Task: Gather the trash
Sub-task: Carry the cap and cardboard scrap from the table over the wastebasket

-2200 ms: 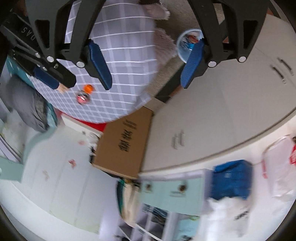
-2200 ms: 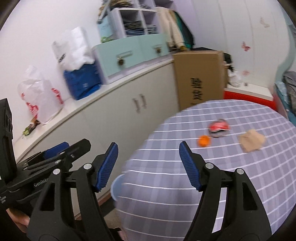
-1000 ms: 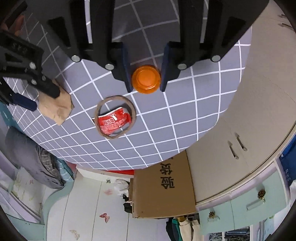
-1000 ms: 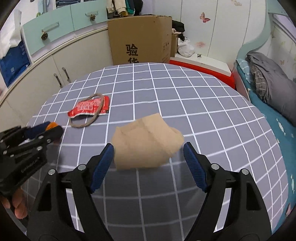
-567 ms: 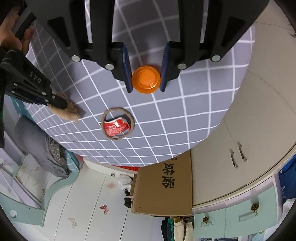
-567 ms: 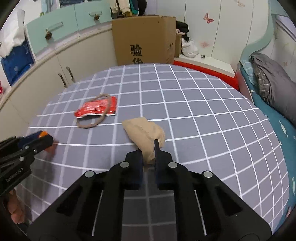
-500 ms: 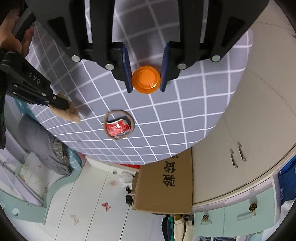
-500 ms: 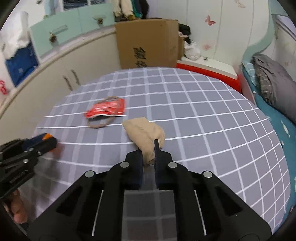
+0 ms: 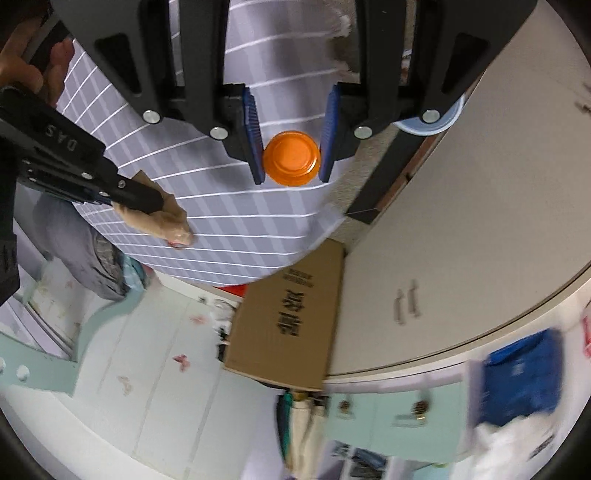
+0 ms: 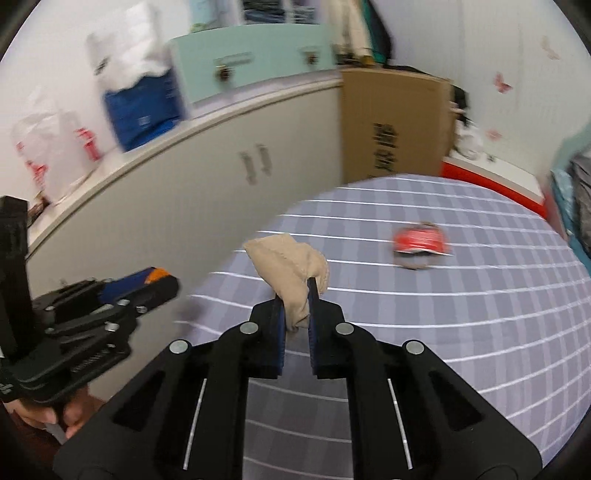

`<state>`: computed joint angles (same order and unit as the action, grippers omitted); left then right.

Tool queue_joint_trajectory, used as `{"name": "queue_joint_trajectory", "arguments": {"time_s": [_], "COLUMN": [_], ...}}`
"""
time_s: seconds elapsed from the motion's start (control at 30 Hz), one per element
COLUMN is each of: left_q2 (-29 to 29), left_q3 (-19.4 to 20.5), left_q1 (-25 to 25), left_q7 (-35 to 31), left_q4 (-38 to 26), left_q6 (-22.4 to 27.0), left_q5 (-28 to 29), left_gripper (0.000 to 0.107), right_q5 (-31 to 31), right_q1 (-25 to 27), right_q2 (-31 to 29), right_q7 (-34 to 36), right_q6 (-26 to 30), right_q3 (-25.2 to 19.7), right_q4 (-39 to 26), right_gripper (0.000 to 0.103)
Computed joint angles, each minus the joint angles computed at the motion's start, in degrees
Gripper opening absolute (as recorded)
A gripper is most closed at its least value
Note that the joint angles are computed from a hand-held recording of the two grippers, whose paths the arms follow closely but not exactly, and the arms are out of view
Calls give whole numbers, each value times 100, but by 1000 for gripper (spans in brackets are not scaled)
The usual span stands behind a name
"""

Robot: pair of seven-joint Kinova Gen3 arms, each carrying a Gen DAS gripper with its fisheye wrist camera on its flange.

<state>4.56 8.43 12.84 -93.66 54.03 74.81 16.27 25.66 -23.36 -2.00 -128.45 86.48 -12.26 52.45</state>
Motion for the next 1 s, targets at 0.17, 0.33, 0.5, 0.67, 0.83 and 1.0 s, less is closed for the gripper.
{"name": "queue_joint_trajectory", "arguments": {"time_s": [0.17, 0.33, 0.5, 0.67, 0.83, 1.0], "left_q2": [-283, -300, -130, 135, 526, 820], "left_q3": [-404, -740, -854, -891, -901, -842], "left_q1": [-615, -1183, -1579, -1817, -2108, -2203], "left_q7": [-361, -557, -608, -489, -344, -162], "left_q4": [491, 911, 1193, 1331, 1182, 1059], "left_q6": [-76, -33, -68, -240, -173, -221], "left_q5": [409, 662, 671, 347, 303, 159], "left_gripper": [29, 29, 29, 29, 29, 29], "right_q5": [122, -157, -553, -882, -1270, -1560], "right_q1": [-597, -1089, -1419, -1590, -1602, -1585], "right_q2": [581, 1277, 2015, 2709, 3122, 3589], "right_q7": [-87, -131, -75, -28, 37, 133], "right_q6": [-72, -215, -212, -47, -184, -59], "right_q3": [-130, 14, 232, 536, 819, 1103], "right_q4": [-510, -1043, -1612, -2178, -2366, -2784], "right_gripper": [10, 10, 10, 10, 11, 57]}}
